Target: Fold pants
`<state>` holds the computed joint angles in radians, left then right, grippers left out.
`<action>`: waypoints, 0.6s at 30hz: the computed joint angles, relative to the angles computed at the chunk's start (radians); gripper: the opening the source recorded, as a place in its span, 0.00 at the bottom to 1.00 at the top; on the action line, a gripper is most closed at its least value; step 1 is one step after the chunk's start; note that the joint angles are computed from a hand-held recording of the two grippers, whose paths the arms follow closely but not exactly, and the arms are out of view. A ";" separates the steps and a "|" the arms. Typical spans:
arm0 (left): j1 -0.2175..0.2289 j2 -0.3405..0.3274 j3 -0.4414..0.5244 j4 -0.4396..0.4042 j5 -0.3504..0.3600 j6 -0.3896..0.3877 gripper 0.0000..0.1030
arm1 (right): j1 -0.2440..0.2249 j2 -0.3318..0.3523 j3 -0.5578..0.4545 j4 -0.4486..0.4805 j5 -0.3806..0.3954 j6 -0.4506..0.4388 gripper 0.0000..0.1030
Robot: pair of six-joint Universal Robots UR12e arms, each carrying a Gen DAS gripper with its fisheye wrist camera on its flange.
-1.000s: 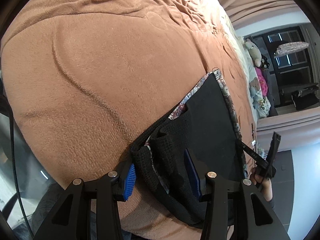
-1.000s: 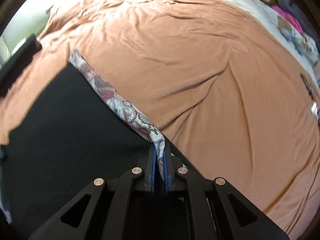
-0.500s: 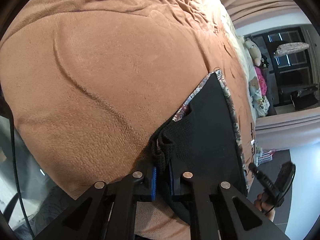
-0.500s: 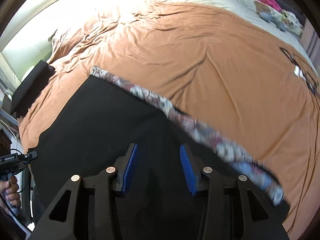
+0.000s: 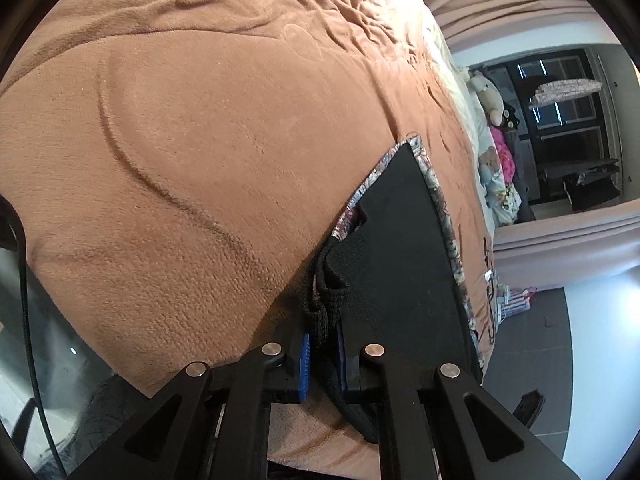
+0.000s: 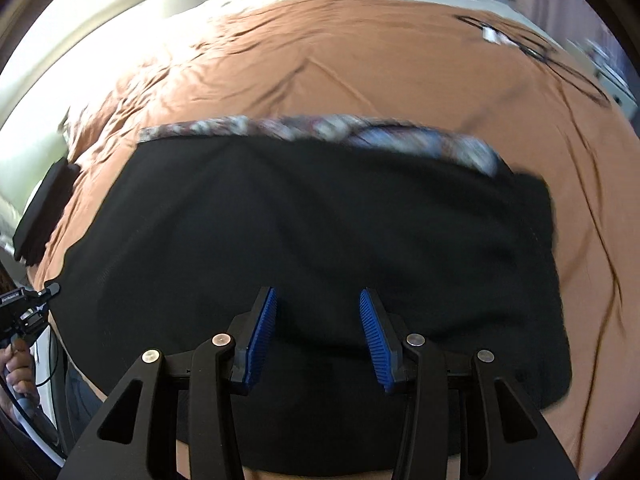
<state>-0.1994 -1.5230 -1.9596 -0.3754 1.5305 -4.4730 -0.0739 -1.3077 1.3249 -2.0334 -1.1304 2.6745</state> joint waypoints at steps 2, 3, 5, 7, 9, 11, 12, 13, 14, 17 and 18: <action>0.000 -0.003 0.000 0.009 -0.017 0.002 0.12 | -0.014 -0.021 0.031 -0.017 -0.002 0.019 0.40; 0.000 -0.006 -0.001 0.018 -0.026 0.000 0.16 | -0.016 -0.029 0.043 -0.024 -0.004 0.027 0.40; -0.001 -0.009 -0.002 0.025 -0.038 0.000 0.29 | -0.029 -0.046 0.067 -0.034 0.000 0.037 0.40; -0.005 -0.014 -0.001 0.036 -0.039 -0.002 0.43 | -0.035 -0.057 0.083 -0.040 0.009 0.041 0.40; -0.009 -0.020 0.003 0.039 -0.035 0.003 0.45 | -0.041 -0.070 0.103 -0.046 0.015 0.033 0.40; -0.009 -0.025 0.007 0.036 -0.029 0.005 0.45 | -0.048 -0.081 0.119 -0.047 0.017 0.026 0.40; -0.008 -0.027 0.006 0.043 -0.027 0.001 0.45 | -0.051 -0.084 0.126 -0.048 0.020 0.025 0.40; -0.007 -0.028 0.004 0.048 -0.025 -0.003 0.45 | -0.053 -0.087 0.130 -0.047 0.020 0.025 0.39; -0.005 -0.030 0.003 0.055 -0.021 -0.008 0.45 | -0.054 -0.089 0.134 -0.044 0.017 0.026 0.39; -0.005 -0.039 0.011 0.052 -0.014 -0.007 0.44 | -0.055 -0.094 0.137 -0.039 0.007 0.021 0.38; -0.006 -0.040 0.014 0.048 -0.013 -0.005 0.44 | -0.054 -0.100 0.139 -0.045 0.001 0.020 0.38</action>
<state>-0.2049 -1.5632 -1.9461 -0.3272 1.5176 -4.4782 -0.1280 -1.4073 1.4641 -2.0785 -1.1292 2.6947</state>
